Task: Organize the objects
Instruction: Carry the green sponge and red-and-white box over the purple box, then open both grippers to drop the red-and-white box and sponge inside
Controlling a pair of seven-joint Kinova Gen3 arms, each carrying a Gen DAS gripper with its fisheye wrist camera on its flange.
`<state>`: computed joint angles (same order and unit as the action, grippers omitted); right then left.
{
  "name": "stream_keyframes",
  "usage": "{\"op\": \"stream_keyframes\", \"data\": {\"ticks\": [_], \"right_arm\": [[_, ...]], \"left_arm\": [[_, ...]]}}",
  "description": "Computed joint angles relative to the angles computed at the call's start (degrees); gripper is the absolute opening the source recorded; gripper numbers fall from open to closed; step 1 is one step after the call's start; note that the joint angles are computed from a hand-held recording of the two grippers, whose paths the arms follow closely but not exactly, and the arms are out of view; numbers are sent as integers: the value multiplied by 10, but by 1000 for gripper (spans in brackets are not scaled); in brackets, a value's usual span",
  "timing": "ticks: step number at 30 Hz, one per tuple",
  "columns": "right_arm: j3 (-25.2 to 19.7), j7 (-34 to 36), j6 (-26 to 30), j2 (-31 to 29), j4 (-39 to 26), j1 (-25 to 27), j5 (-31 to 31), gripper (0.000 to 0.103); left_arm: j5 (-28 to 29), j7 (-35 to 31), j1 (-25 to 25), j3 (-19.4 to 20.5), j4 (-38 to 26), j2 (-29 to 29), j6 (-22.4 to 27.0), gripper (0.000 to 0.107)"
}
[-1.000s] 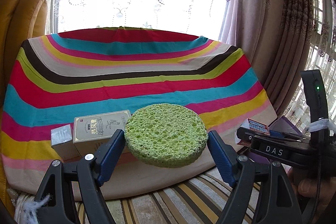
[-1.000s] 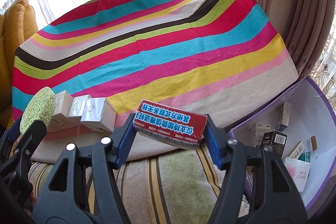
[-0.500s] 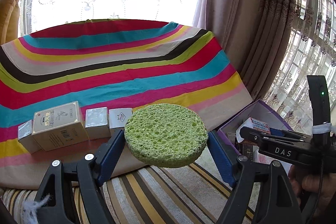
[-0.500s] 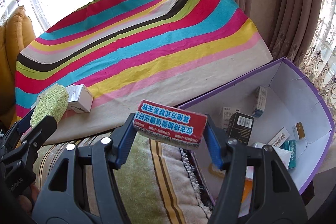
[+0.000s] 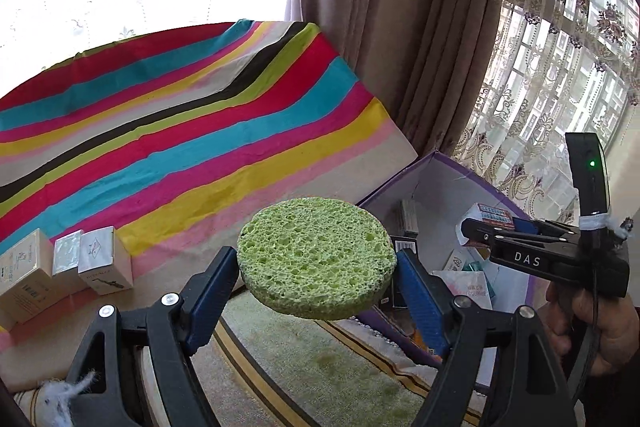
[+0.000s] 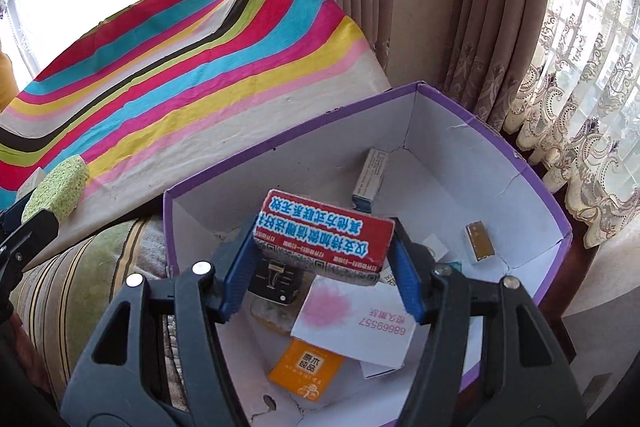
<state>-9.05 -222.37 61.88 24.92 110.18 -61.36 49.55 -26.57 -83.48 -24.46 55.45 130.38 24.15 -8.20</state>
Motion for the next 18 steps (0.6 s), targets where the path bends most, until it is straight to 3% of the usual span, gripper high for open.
{"op": "stream_keyframes", "data": {"ticks": [13, 18], "right_arm": [[-12, -56, 18, -41, 70, 27, -12, 67], [-19, -64, 26, -49, 80, 35, -6, 83]], "left_arm": [[61, -56, 158, -76, -56, 13, 36, 81], [100, -81, 201, -104, -82, 22, 59, 83]]}}
